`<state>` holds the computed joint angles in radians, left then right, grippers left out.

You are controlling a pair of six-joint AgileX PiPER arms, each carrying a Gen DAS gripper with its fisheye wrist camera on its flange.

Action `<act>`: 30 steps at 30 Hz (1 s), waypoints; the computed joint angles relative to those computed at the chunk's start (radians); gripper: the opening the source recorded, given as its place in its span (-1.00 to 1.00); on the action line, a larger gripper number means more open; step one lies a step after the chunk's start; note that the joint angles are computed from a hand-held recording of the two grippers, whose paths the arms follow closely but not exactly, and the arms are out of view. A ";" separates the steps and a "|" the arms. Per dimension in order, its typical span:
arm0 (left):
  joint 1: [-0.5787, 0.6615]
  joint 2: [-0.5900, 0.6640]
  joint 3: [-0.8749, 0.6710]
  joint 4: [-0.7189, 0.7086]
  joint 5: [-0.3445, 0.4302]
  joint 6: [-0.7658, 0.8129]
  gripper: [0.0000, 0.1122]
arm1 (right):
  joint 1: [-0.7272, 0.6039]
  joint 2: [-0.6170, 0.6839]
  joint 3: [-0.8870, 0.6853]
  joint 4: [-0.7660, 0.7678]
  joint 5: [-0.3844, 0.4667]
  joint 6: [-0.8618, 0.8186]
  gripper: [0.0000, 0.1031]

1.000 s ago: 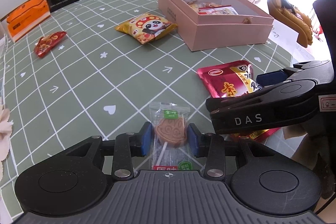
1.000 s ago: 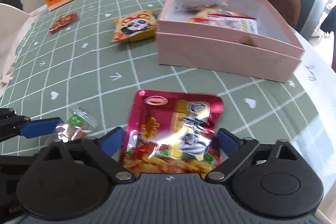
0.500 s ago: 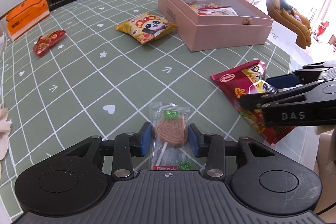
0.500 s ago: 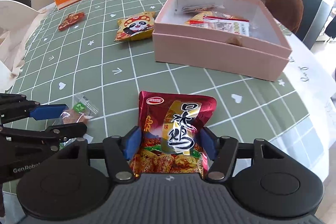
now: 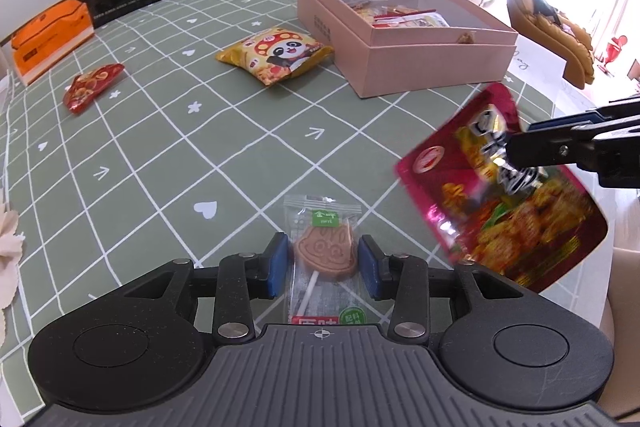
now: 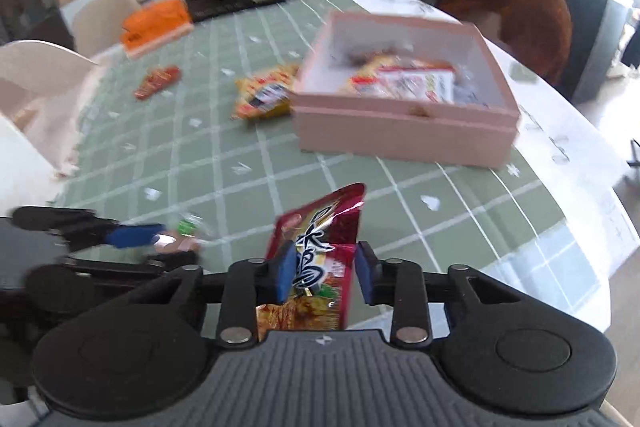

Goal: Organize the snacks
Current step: 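Carry the lollipop in the left tool while the right tool carries the pouch toward the box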

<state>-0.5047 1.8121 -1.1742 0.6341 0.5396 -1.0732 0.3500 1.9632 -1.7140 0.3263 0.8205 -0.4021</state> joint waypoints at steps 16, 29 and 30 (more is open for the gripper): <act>0.001 0.046 -0.066 -0.077 -0.045 0.095 -0.26 | 0.003 0.042 -0.059 0.105 0.138 0.002 -0.58; -0.028 0.171 -0.193 -0.262 -0.208 0.290 -0.27 | -0.068 -0.002 -0.048 -0.071 0.139 0.141 -0.38; -0.029 0.171 -0.190 -0.261 -0.214 0.292 -0.27 | -0.076 0.007 -0.049 -0.070 0.147 0.147 -0.31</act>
